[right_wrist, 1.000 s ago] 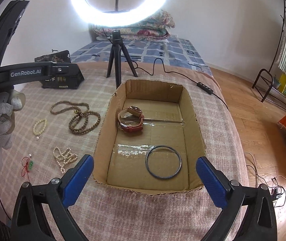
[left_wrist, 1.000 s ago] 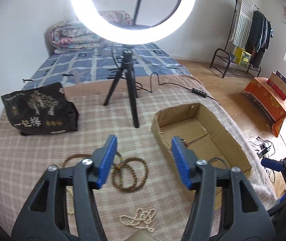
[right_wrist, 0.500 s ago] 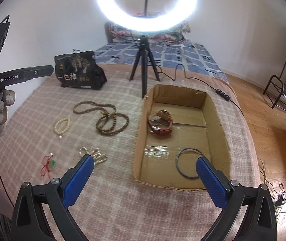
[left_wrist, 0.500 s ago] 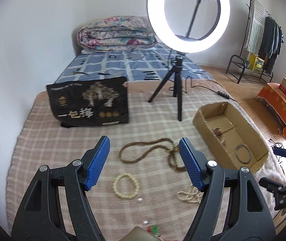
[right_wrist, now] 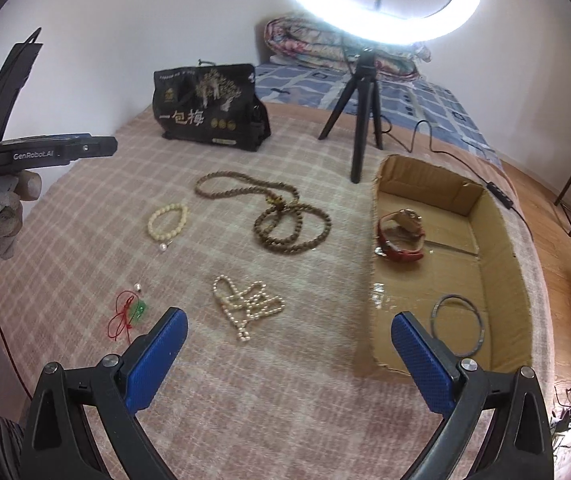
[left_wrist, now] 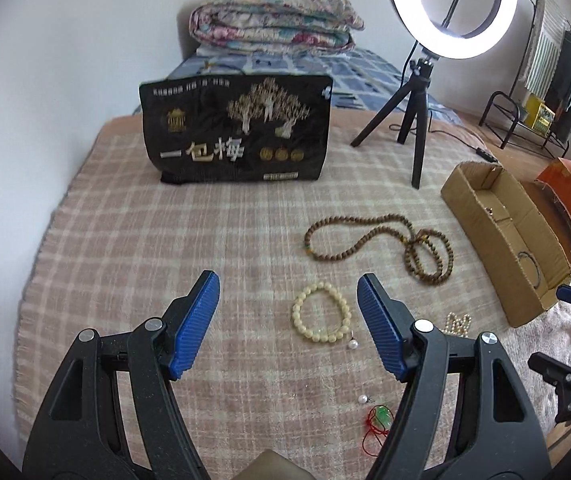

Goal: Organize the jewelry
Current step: 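Grasp the cream bead bracelet with the left tool while the right tool grasps the pearl strand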

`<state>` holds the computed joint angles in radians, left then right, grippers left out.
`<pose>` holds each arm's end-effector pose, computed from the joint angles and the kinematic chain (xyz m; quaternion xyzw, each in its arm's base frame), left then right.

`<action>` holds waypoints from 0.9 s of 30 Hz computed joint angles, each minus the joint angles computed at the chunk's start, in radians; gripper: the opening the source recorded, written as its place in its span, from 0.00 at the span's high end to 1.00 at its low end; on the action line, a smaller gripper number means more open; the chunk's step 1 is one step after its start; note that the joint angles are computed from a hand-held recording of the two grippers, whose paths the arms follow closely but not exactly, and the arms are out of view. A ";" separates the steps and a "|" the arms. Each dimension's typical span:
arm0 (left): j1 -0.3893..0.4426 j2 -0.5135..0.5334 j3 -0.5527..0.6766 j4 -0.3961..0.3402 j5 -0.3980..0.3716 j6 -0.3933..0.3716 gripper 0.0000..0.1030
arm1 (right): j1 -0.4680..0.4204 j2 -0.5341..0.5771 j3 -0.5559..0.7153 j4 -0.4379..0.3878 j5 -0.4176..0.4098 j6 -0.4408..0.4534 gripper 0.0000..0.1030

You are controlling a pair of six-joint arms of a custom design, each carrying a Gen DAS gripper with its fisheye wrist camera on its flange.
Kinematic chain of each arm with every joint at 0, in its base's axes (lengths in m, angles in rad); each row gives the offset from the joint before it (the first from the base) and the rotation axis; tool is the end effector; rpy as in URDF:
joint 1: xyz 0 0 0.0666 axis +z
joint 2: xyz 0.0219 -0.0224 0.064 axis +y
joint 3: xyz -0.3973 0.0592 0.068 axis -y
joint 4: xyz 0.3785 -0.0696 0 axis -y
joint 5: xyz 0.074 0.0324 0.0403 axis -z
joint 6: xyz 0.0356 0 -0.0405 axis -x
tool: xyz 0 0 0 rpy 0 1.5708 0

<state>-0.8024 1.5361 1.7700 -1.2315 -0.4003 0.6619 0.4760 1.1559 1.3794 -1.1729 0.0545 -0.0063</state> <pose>0.3586 -0.3516 0.5279 0.0099 0.9417 -0.0434 0.3335 0.3181 0.1614 0.5163 -0.2134 0.9276 0.0478 0.3030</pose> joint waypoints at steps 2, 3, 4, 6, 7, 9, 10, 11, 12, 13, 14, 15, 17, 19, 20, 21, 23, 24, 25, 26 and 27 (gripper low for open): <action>0.007 0.001 -0.022 0.007 0.021 0.011 0.29 | 0.015 0.010 -0.009 0.003 0.003 -0.007 0.00; 0.011 0.001 -0.036 0.014 0.036 0.015 0.29 | 0.022 0.014 -0.014 0.006 0.004 -0.009 0.00; 0.015 0.001 -0.045 0.018 0.045 0.019 0.29 | 0.027 0.016 -0.018 0.007 0.006 -0.010 0.00; 0.019 0.003 -0.067 0.027 0.059 0.027 0.33 | 0.038 0.025 -0.028 0.012 0.010 -0.012 0.00; 0.023 0.007 -0.077 0.028 0.075 0.034 0.37 | 0.043 0.030 -0.031 0.015 0.011 -0.015 0.00; 0.031 0.010 -0.093 0.038 0.102 0.043 0.44 | 0.049 0.039 -0.035 0.019 0.011 -0.022 0.01; 0.035 0.012 -0.103 0.044 0.116 0.049 0.45 | 0.052 0.047 -0.037 0.019 0.010 -0.031 0.03; 0.038 0.014 -0.110 0.051 0.125 0.049 0.46 | 0.053 0.052 -0.038 0.018 0.008 -0.036 0.04; 0.040 0.016 -0.116 0.055 0.133 0.049 0.48 | 0.055 0.058 -0.039 0.016 0.004 -0.040 0.05; 0.042 0.019 -0.119 0.059 0.139 0.048 0.51 | 0.059 0.066 -0.040 0.016 0.007 -0.041 0.06; 0.044 0.022 -0.123 0.064 0.148 0.046 0.55 | 0.063 0.071 -0.040 0.015 0.013 -0.041 0.07; 0.046 0.025 -0.126 0.068 0.157 0.046 0.56 | 0.067 0.078 -0.042 0.015 0.022 -0.040 0.07; 0.050 0.030 -0.130 0.076 0.169 0.045 0.56 | 0.071 0.089 -0.045 0.016 0.024 -0.042 0.08; 0.054 0.034 -0.132 0.082 0.177 0.043 0.58 | 0.071 0.103 -0.046 0.016 0.023 -0.051 0.08; 0.056 0.038 -0.131 0.084 0.180 0.042 0.59 | 0.072 0.108 -0.045 0.016 0.022 -0.052 0.08; 0.058 0.039 -0.133 0.087 0.183 0.041 0.59 | 0.073 0.116 -0.045 0.015 0.026 -0.054 0.09; 0.062 0.046 -0.131 0.091 0.192 0.039 0.61 | 0.075 0.127 -0.044 0.018 0.037 -0.058 0.09; 0.064 0.050 -0.130 0.092 0.196 0.037 0.61 | 0.075 0.133 -0.044 0.019 0.037 -0.061 0.09; 0.065 0.052 -0.130 0.093 0.199 0.035 0.62 | 0.075 0.139 -0.042 0.019 0.037 -0.064 0.09; 0.066 0.055 -0.129 0.093 0.201 0.033 0.62 | 0.075 0.142 -0.041 0.019 0.037 -0.066 0.09; 0.067 0.059 -0.128 0.093 0.203 0.030 0.62 | 0.075 0.145 -0.040 0.020 0.038 -0.066 0.09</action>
